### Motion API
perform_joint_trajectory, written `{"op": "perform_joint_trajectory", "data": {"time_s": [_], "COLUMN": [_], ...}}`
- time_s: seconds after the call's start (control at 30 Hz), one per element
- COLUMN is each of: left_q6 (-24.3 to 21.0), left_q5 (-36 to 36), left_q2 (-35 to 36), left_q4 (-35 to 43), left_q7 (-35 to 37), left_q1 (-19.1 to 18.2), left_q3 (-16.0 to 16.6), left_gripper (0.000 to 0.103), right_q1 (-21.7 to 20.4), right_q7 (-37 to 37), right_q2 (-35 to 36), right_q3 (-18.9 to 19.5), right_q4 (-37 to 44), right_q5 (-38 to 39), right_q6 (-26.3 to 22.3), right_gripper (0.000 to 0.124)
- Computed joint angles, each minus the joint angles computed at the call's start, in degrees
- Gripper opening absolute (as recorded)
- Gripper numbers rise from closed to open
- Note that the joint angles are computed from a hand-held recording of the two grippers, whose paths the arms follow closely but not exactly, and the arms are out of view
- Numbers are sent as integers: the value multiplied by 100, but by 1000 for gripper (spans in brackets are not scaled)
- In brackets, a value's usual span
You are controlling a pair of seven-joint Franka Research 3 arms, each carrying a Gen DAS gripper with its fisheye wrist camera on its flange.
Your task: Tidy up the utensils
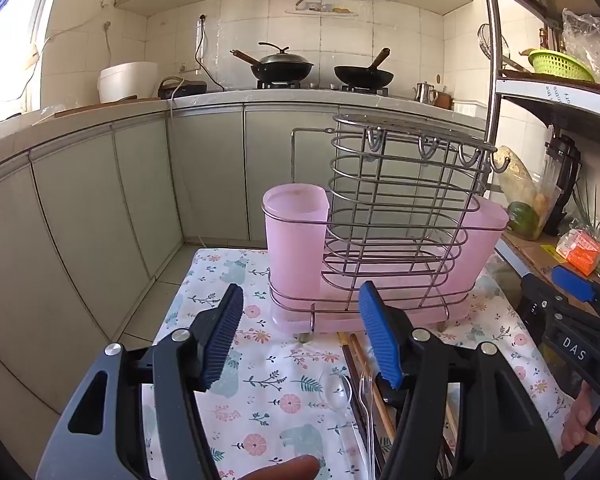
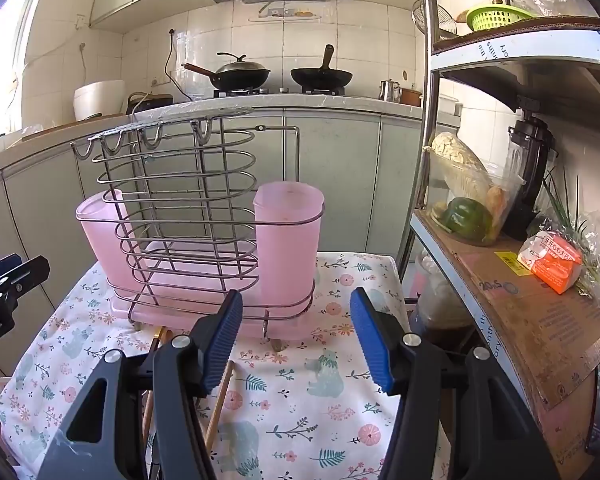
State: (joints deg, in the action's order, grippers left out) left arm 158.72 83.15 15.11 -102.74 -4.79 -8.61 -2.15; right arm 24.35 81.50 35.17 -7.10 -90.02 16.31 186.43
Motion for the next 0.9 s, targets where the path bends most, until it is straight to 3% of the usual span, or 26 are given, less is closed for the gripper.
{"op": "perform_joint_trajectory", "data": {"time_s": [0.9], "left_q6": [36], "left_q5": [50], "left_q2": [-14], "left_q4": [-18], "left_q7": [-63], "left_q1": [10], "left_q3": [-6], "left_gripper": [61], "right_q1": [72], "right_q7": [73], "right_q2": [37], "right_q3": [-88], "right_q4": [51], "right_q5": [-42], "right_q6": [-56], "right_gripper": [55]}}
